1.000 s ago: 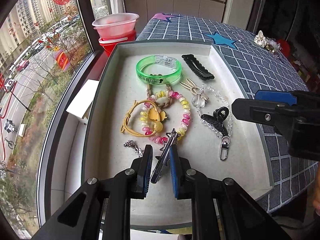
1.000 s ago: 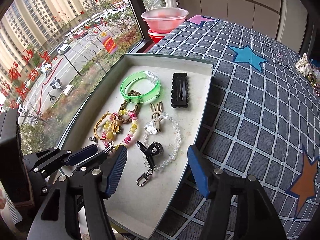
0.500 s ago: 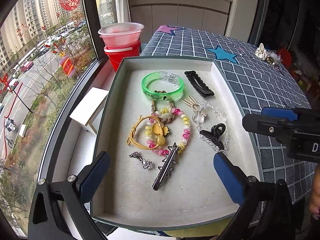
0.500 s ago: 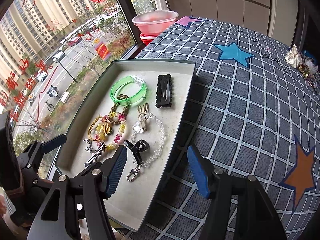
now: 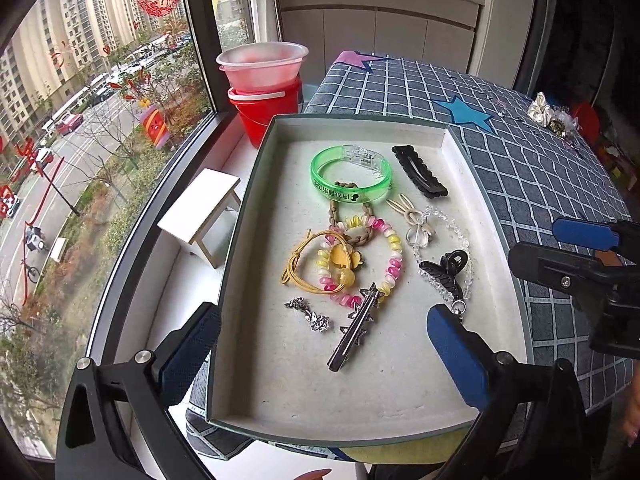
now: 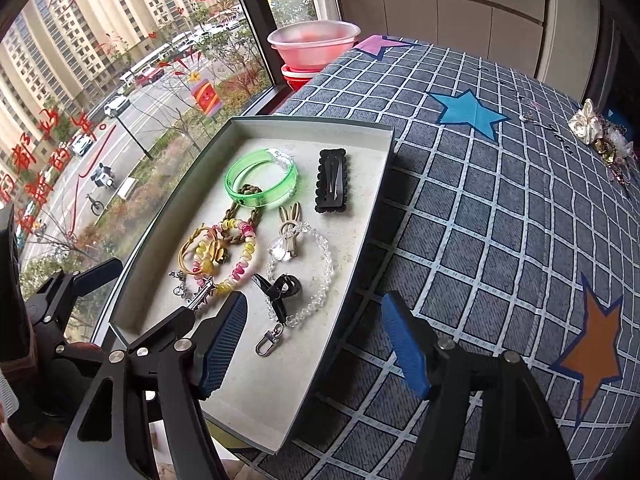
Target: Organize jewelry
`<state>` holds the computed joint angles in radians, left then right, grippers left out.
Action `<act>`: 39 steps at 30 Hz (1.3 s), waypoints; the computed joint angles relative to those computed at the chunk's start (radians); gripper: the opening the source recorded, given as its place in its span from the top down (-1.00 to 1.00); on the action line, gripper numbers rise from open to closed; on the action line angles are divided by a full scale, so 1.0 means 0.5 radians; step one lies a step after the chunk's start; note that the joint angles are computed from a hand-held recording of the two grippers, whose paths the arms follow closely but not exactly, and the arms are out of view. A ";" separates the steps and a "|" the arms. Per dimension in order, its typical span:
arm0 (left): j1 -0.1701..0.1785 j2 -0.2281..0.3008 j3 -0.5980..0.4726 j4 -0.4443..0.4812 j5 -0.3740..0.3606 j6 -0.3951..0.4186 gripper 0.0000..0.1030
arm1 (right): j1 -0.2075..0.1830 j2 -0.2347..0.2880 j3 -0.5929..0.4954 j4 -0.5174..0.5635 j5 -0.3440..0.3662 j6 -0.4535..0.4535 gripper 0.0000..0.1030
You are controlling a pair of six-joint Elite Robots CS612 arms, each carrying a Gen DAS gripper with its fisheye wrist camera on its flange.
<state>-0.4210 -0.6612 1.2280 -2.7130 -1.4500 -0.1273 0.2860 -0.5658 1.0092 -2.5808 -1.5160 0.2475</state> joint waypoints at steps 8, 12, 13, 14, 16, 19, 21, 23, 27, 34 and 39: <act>-0.004 -0.061 0.088 -0.124 0.047 0.013 -1.00 | 0.057 -0.049 0.029 -0.051 -0.273 -0.126 -0.63; -0.001 -0.082 0.106 -0.144 0.052 -0.005 -1.00 | 0.075 -0.072 0.051 -0.090 -0.354 -0.170 -0.67; -0.002 -0.087 0.111 -0.152 0.058 -0.006 -1.00 | 0.076 -0.079 0.058 -0.099 -0.354 -0.170 -0.69; -0.003 -0.090 0.114 -0.164 0.063 -0.006 -1.00 | 0.077 -0.085 0.065 -0.108 -0.350 -0.171 -0.69; -0.004 -0.100 0.124 -0.182 0.068 0.000 -1.00 | 0.076 -0.096 0.071 -0.086 -0.325 -0.180 -0.69; -0.007 -0.115 0.143 -0.204 0.070 0.003 -1.00 | 0.083 -0.106 0.083 -0.092 -0.346 -0.186 -0.69; -0.012 -0.124 0.157 -0.219 0.080 0.003 -1.00 | 0.090 -0.111 0.089 -0.094 -0.380 -0.190 -0.69; -0.012 -0.132 0.167 -0.226 0.062 0.006 -1.00 | 0.095 -0.119 0.099 -0.098 -0.397 -0.191 -0.69; -0.020 -0.147 0.185 -0.223 0.087 0.014 -1.00 | 0.103 -0.128 0.114 -0.118 -0.443 -0.193 -0.69; -0.030 -0.157 0.202 -0.232 0.110 0.029 -1.00 | 0.109 -0.135 0.121 -0.124 -0.468 -0.196 -0.70; -0.032 -0.158 0.204 -0.231 0.115 0.033 -1.00 | 0.110 -0.135 0.121 -0.124 -0.468 -0.196 -0.70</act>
<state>-0.4373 -0.7401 1.3299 -2.8285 -1.3926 -0.1109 0.3410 -0.6334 1.0698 -2.6428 -1.7499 0.1493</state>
